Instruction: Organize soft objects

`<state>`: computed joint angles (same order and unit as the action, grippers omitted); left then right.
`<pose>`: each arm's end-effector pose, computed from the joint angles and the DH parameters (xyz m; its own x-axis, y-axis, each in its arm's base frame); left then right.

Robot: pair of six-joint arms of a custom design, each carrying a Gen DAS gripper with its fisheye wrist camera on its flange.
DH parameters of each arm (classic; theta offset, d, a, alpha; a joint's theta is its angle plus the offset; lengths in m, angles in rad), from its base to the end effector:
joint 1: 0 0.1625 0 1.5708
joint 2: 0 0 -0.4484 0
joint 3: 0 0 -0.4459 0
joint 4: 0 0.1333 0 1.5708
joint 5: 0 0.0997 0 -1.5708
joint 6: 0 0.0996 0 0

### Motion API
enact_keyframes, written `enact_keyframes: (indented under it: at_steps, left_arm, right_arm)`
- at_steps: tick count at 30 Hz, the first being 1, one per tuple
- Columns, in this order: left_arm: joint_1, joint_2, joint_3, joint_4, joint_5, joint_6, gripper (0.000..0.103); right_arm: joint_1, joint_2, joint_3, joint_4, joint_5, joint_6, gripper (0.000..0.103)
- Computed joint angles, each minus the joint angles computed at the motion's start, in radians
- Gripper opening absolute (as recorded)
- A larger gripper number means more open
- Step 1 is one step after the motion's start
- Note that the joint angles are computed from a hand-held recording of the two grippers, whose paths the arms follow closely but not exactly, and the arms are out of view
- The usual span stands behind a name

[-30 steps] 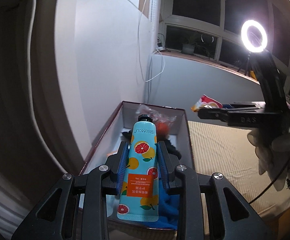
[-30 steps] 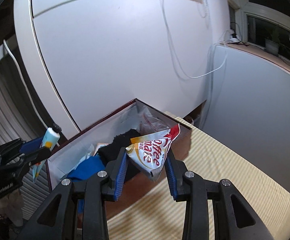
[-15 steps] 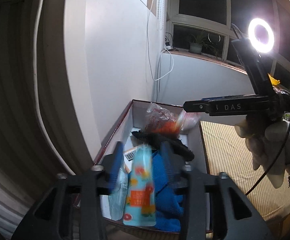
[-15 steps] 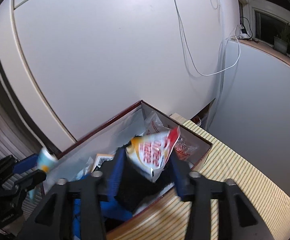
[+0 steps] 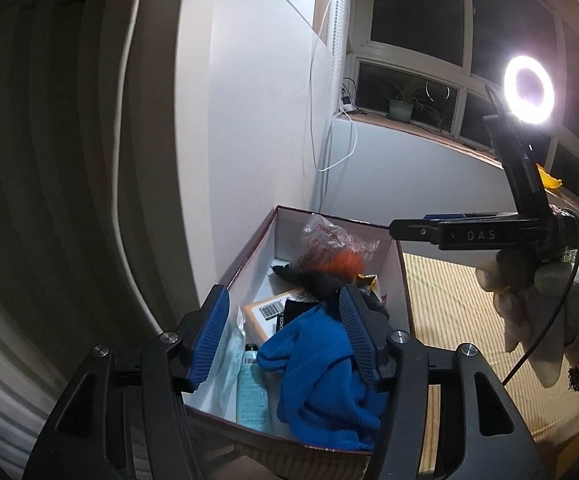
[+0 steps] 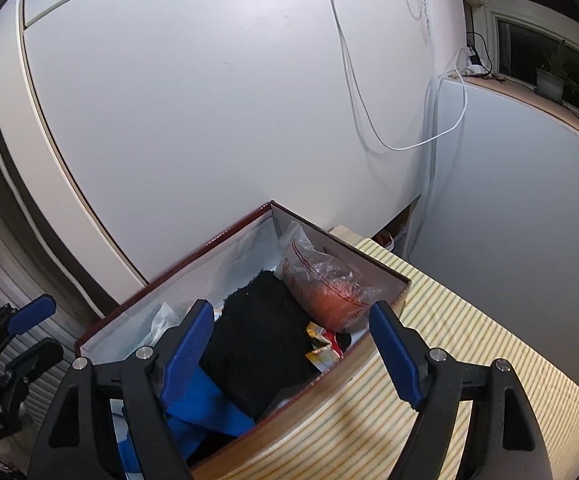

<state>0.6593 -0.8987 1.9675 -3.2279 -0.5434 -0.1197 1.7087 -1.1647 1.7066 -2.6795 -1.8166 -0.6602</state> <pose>-0.3445 -0.5435 0.1350 -0.7658 0.0560 -0.6407 0.5702 0.5200 -0.6360 0.2036 -0.6735 0.3165 -0.7019 -0.5156 0.4914 -0.6918 0.6576 -0.2982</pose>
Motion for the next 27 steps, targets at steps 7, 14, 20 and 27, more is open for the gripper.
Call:
enact_keyframes:
  at_steps: [7,14,20,27]
  left_arm:
    - [-0.013,-0.019,0.029,0.014,0.010,-0.055,0.057]
    - [-0.033,-0.032,0.054,0.037,0.004,-0.108,0.057]
    - [-0.060,-0.035,0.077,0.019,0.000,-0.137,0.069]
    - [-0.099,-0.035,0.095,0.045,0.012,-0.186,0.079]
  right_arm:
    - [-0.006,-0.042,0.028,-0.009,0.009,0.006,0.077]
    - [-0.011,-0.109,0.099,-0.059,0.005,-0.031,0.077]
    - [-0.027,-0.183,0.177,-0.108,0.002,-0.061,0.081]
    - [-0.047,-0.271,0.261,-0.153,0.000,-0.087,0.084]
